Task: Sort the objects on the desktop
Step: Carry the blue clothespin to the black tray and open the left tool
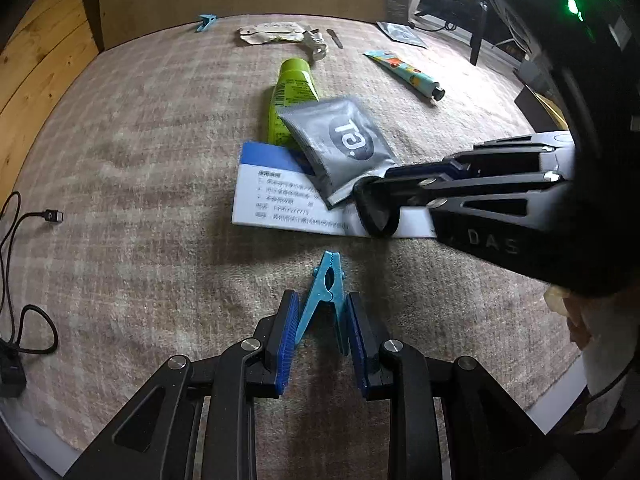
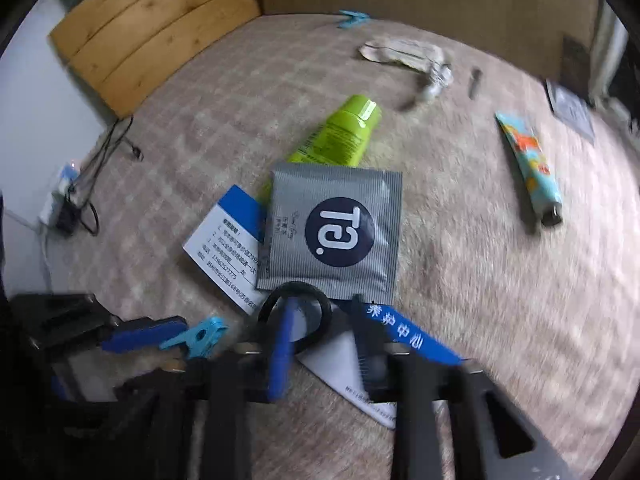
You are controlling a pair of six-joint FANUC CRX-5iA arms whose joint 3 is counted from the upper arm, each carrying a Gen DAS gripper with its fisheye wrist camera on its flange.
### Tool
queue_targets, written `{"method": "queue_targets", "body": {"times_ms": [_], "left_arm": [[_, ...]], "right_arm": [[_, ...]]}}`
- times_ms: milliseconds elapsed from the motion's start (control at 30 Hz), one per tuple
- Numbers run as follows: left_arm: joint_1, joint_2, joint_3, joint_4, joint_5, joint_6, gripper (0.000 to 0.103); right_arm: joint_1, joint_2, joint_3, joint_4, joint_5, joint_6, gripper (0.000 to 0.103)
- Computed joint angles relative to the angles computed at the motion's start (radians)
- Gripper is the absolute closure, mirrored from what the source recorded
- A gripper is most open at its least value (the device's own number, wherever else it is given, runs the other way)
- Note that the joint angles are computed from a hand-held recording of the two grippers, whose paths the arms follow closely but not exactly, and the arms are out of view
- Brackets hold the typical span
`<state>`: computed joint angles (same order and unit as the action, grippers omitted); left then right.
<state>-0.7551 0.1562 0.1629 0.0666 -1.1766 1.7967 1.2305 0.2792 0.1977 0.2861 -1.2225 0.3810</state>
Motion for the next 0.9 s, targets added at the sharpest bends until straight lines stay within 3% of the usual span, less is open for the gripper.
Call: {"method": "queue_targets", "body": {"times_ms": [300,533,700,900], "left_arm": [[-0.012,0.015,0.036,-0.001,0.0,0.014,0.077],[-0.068,0.095,0.174,0.013,-0.014,-0.026,0.077],[-0.117,0.192,0.307,0.055,-0.02,-0.081,0.077],[-0.205,0.365,0.558,0.101,-0.073,-0.155,0.077]], "right_arm": [[0.013,-0.126,-0.14,0.014,0.092,-0.098,0.1],[0.054,-0.27,-0.288,0.09,0.146,-0.288,0.1],[0.125,-0.398,-0.408,0.183,0.091,-0.483,0.1],[0.269,-0.583,-0.551,0.277,-0.094,-0.743,0.1]]}}
